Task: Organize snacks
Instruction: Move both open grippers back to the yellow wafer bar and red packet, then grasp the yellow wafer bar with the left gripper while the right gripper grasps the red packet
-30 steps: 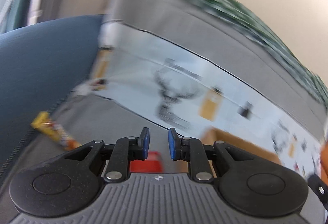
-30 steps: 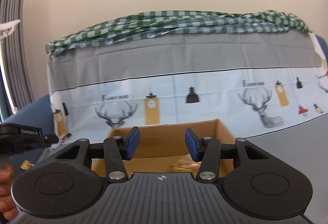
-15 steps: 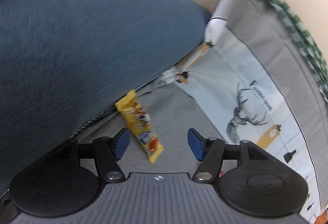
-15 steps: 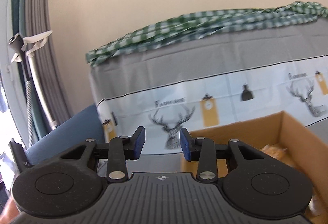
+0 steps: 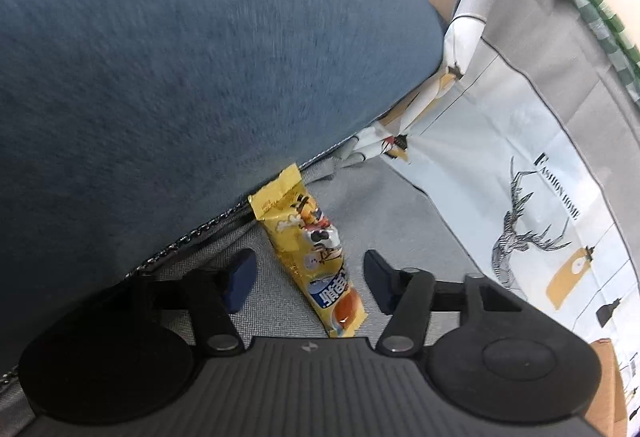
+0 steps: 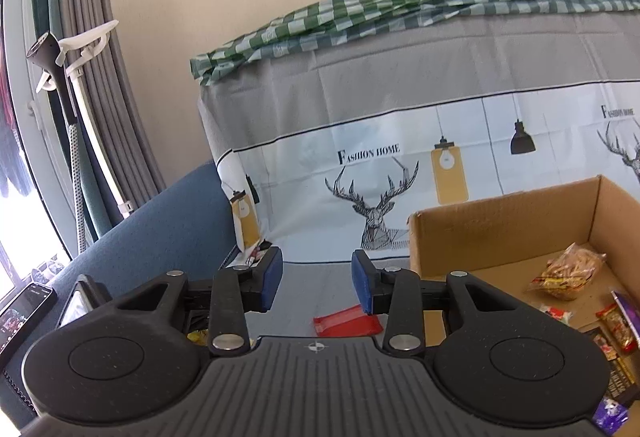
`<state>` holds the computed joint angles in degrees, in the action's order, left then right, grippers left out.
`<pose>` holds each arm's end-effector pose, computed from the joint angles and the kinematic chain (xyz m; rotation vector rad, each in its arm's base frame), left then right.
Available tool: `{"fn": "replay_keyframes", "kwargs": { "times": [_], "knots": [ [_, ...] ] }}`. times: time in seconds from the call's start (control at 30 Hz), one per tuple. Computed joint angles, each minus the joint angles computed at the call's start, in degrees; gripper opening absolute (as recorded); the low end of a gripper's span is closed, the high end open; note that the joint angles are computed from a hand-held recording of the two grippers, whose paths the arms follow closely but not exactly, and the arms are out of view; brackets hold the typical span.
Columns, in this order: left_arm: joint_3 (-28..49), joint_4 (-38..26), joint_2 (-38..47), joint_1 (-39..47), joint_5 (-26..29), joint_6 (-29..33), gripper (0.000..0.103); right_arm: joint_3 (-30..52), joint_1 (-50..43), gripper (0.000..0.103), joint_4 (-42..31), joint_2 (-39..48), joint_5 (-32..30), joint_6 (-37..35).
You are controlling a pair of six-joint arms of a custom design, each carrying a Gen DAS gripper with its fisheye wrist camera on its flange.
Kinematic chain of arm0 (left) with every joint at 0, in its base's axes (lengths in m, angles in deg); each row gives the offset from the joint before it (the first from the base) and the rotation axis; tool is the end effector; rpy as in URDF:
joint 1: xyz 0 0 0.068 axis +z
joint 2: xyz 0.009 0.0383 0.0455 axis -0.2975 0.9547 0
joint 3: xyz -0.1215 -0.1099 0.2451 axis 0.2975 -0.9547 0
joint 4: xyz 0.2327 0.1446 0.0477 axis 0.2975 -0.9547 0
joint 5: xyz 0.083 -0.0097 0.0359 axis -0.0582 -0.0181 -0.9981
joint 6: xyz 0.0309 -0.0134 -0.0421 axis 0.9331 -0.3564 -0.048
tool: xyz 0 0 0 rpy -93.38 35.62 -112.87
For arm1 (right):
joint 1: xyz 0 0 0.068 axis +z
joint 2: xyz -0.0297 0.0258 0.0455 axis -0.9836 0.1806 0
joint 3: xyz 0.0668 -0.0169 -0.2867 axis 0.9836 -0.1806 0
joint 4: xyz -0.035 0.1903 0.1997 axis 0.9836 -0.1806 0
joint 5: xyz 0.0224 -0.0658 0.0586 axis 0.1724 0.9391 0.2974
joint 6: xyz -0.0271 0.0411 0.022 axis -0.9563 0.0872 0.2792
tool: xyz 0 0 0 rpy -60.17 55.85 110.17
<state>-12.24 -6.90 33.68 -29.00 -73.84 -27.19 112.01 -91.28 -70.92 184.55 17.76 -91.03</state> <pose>0.3059 -0.0421 0.1570 -1.4682 1.7873 0.0218 0.3665 -0.0459 0.2307 -0.5416 1.9180 0.7706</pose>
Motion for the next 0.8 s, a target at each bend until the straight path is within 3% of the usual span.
{"fn": "replay_keyframes", "kwargs": {
  "times": [0.03,0.13,0.33,0.63,0.7,0.8],
  "knots": [
    [0.6,-0.5,0.7,0.2,0.1,0.3,0.042,0.0,0.3,0.040,-0.2,0.1,0.3,-0.1],
    [1.4,-1.7,1.2,0.3,-0.6,0.8,0.030,0.2,1.1,0.040,-1.3,0.4,0.9,-0.8],
    [-0.3,-1.1,-1.8,0.2,0.6,1.7,0.015,-0.4,2.3,0.040,-1.7,0.2,1.5,-2.3],
    [-4.6,1.3,-8.3,-2.1,4.3,6.7,0.011,-3.7,3.9,0.040,1.1,-1.7,4.5,-4.0],
    [-6.1,2.9,-8.7,-1.0,7.0,4.9,0.011,-3.0,4.5,0.040,-1.3,-1.8,5.5,-4.7],
    [-6.7,3.8,-9.0,-1.2,6.9,5.3,0.012,-1.2,5.6,0.041,-5.5,-1.4,7.5,-5.0]
  ]
}}
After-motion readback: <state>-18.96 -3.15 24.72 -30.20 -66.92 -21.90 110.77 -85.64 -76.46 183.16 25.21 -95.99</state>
